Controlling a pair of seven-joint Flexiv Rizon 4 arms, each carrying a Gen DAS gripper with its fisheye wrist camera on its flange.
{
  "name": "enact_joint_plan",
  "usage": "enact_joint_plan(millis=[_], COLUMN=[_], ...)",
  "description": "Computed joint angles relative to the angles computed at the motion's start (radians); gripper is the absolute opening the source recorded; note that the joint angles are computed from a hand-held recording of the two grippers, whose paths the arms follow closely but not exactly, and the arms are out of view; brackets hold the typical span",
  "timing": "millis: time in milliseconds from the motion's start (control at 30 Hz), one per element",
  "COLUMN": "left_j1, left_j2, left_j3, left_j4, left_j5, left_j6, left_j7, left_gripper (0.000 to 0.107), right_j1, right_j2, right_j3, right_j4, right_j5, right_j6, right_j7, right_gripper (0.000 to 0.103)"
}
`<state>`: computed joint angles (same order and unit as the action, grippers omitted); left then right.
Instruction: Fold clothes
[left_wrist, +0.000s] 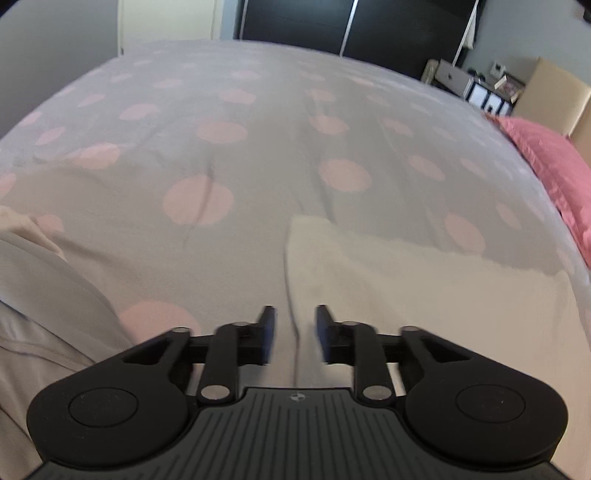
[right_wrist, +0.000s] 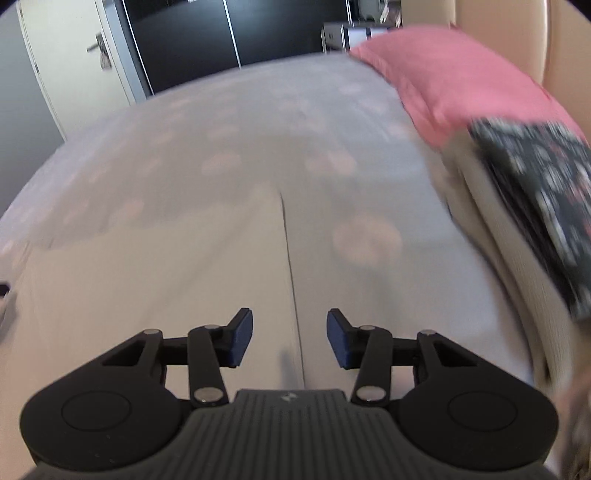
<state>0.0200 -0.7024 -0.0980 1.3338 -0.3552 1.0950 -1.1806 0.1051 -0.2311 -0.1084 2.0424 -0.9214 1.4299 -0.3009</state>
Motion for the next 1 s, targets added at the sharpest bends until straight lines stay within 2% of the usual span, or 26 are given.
enact_joint_plan(millis=[67, 100, 167, 233, 400, 533, 600, 733, 767, 800, 933, 1000], left_j1=[-0.008, -0.008, -0.001, 0.008, 0.008, 0.008, 0.008, 0.008, 0.012, 0.016, 0.041, 0.044], left_j2=[-0.010, -0.018, -0.029, -0.031, -0.043, -0.056, -0.060, -0.060, -0.058, -0.056, -0.050, -0.052], left_j3=[0.033, 0.045, 0.053, 0.044, 0.034, 0.028, 0.028, 0.024, 0.018, 0.010, -0.037, -0.048], left_j4=[-0.014, -0.023, -0.033, -0.028, -0.034, -0.040, -0.043, -0.037, -0.031, -0.024, -0.002, -0.006], left_j5=[0.021, 0.029, 0.043, 0.054, 0.065, 0.053, 0.053, 0.052, 0.049, 0.044, -0.001, -0.019], left_j6=[0.010, 0.004, 0.000, 0.011, 0.018, 0.036, 0.039, 0.055, 0.064, 0.073, 0.092, 0.083], left_j7=[-0.030, -0.044, -0.054, -0.033, -0.007, -0.022, -0.024, -0.021, -0.016, -0.009, 0.028, 0.038], left_gripper=[0.031, 0.031, 0.026, 0.025, 0.025, 0.025, 0.025, 0.025, 0.025, 0.025, 0.025, 0.025], right_j1=[0.021, 0.018, -0.006, -0.045, -0.020, 0.010, 0.023, 0.103, 0.135, 0.142, 0.098, 0.128], right_j2=[-0.074, -0.112, -0.184, -0.253, -0.347, -0.392, -0.402, -0.387, -0.377, -0.369, -0.363, -0.357], right_j3=[-0.071, -0.071, -0.027, 0.052, 0.042, 0.013, 0.003, -0.110, -0.161, -0.180, -0.127, -0.171], right_j4=[-0.087, -0.131, -0.218, -0.310, -0.416, -0.459, -0.470, -0.436, -0.417, -0.408, -0.413, -0.386], right_j5=[-0.118, -0.108, -0.004, 0.136, 0.249, 0.306, 0.331, 0.300, 0.274, 0.262, 0.316, 0.267], right_j6=[0.037, 0.040, 0.024, -0.017, -0.071, -0.075, -0.082, -0.049, -0.046, -0.057, -0.146, -0.137], right_j7=[0.061, 0.029, -0.094, -0.235, -0.304, -0.338, -0.363, -0.368, -0.348, -0.330, -0.358, -0.317], right_gripper=[0.045, 0.040, 0.032, 0.030, 0.031, 0.030, 0.007, 0.005, 0.005, 0.005, 0.004, 0.004])
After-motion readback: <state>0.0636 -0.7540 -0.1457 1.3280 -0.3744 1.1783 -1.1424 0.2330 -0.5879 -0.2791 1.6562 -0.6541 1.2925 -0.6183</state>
